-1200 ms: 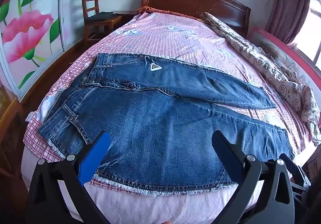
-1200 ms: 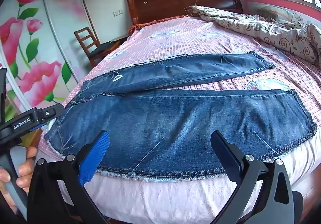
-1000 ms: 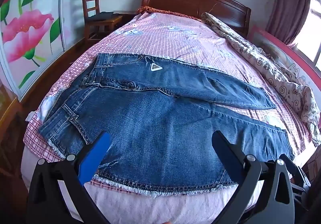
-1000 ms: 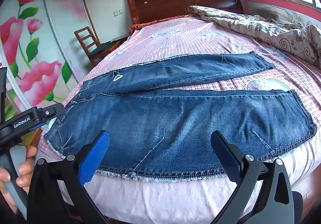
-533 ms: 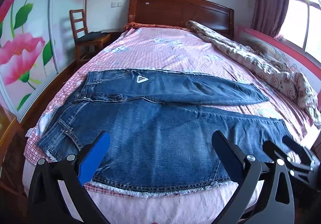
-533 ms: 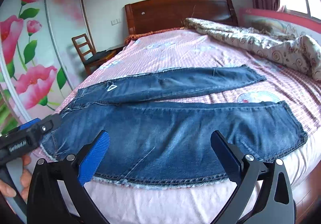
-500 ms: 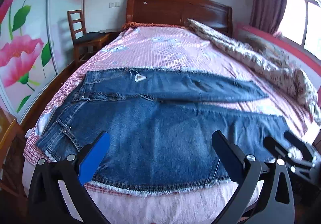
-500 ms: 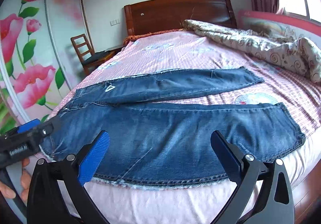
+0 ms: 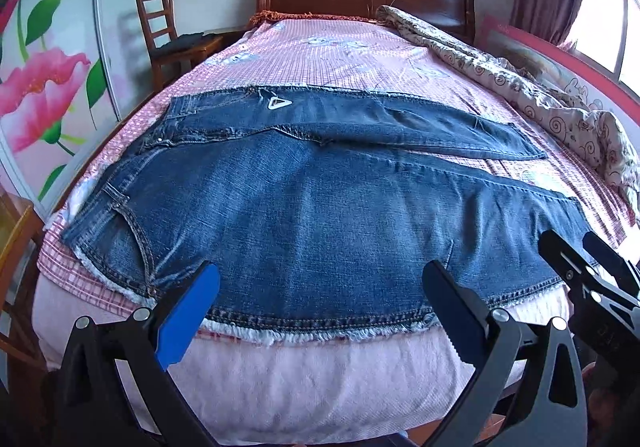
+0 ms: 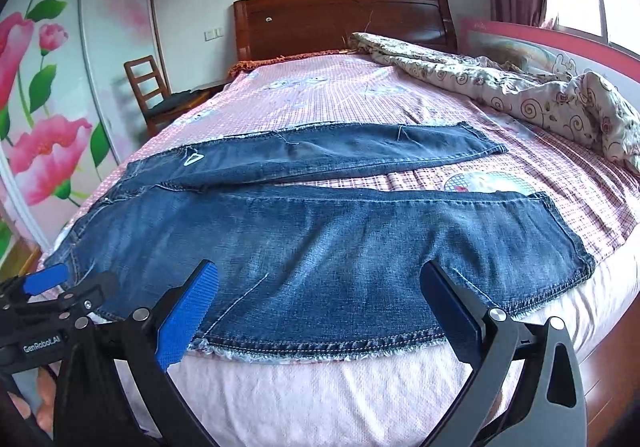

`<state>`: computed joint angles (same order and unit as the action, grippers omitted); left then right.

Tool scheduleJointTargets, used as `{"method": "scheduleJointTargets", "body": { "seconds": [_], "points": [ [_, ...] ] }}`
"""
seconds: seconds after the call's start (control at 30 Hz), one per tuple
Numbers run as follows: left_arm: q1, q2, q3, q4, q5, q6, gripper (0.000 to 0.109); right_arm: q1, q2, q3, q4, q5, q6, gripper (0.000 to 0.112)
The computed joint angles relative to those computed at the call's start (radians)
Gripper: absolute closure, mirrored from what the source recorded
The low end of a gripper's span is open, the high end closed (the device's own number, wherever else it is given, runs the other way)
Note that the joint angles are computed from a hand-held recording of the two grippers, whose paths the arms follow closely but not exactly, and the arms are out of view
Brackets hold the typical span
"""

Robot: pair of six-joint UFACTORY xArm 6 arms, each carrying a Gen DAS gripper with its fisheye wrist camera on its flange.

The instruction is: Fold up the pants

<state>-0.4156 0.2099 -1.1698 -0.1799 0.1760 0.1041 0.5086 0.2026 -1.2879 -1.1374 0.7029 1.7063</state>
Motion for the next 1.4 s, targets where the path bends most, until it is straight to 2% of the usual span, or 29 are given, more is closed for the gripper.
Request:
{"method": "scheduleJointTargets", "body": {
  "seconds": [0.03, 0.13, 0.3, 0.57, 0.67, 1.4],
  "points": [
    [-0.004, 0.002, -0.003, -0.045, 0.002, 0.039, 0.007, 0.001, 0.003, -0.003, 0.003, 0.000, -0.003, 0.012],
    [-0.005, 0.004, -0.002, -0.019, 0.006, 0.028, 0.007, 0.000, 0.005, -0.008, 0.013, 0.000, -0.007, 0.012],
    [-0.009, 0.006, -0.014, -0.101, 0.026, 0.096, 0.007, -0.004, 0.004, -0.011, 0.018, -0.006, 0.000, 0.012],
    [-0.014, 0.005, -0.015, -0.101, 0.028, 0.107, 0.007, -0.002, 0.004, -0.018, 0.016, -0.014, 0.008, 0.012],
    [-0.013, 0.005, -0.011, -0.064, 0.021, 0.084, 0.007, -0.001, 0.007, -0.022, 0.018, -0.015, 0.007, 0.012],
    [0.008, 0.018, -0.029, -0.075, 0.017, 0.075, 0.007, -0.006, 0.007, -0.024, 0.026, -0.029, 0.005, 0.012]
  ]
}}
